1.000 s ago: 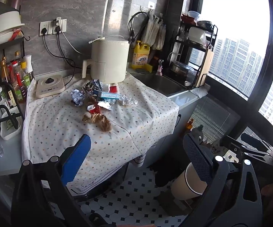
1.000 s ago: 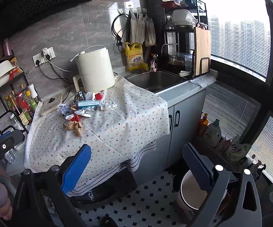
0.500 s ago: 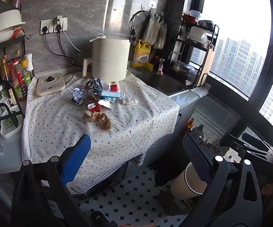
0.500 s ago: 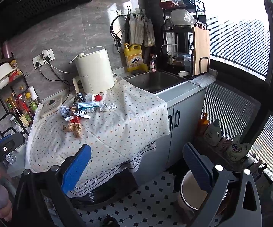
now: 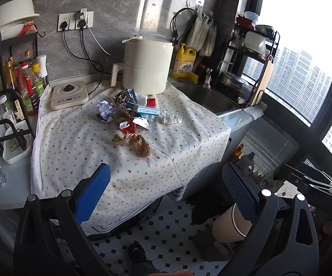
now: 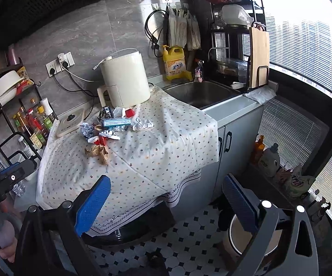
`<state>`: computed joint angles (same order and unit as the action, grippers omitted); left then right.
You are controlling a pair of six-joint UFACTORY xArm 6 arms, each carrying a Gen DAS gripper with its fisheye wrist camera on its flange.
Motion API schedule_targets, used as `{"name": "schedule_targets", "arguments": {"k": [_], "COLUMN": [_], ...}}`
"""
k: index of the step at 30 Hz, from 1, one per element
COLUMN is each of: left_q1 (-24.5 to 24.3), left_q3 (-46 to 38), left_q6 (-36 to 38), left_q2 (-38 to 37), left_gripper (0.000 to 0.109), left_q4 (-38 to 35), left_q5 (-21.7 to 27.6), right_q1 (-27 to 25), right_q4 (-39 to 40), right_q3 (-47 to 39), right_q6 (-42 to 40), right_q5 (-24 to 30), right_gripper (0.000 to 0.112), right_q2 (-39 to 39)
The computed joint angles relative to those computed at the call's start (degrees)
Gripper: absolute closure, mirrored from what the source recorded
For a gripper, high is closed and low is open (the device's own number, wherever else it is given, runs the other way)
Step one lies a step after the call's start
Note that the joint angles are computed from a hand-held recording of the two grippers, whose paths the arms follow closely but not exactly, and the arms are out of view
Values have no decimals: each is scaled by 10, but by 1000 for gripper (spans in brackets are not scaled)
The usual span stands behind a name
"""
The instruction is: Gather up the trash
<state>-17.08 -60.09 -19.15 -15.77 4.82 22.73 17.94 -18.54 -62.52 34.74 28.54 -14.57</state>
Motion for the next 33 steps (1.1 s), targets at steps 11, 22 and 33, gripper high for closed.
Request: {"name": "schedule_targets", "arguments": {"k": [11,22,33], "left_q1": [74,115,127], "left_q3": [-109,-313,-472], "left_q6": [141,271,340], "left_q2": [146,352,505], "left_gripper": [21,34,42], "left_q4": [-171,-301,-333], "left_q5": [-22,55,150], "right_q1": [7,14,25], "right_q4": [56,84,102], "right_q3": [-196,-475,-730], "right_q6": [-66,-96,-94], "right_q5": [36,137,259], "right_gripper": [18,23,23], "right_q2": [181,395,572]}}
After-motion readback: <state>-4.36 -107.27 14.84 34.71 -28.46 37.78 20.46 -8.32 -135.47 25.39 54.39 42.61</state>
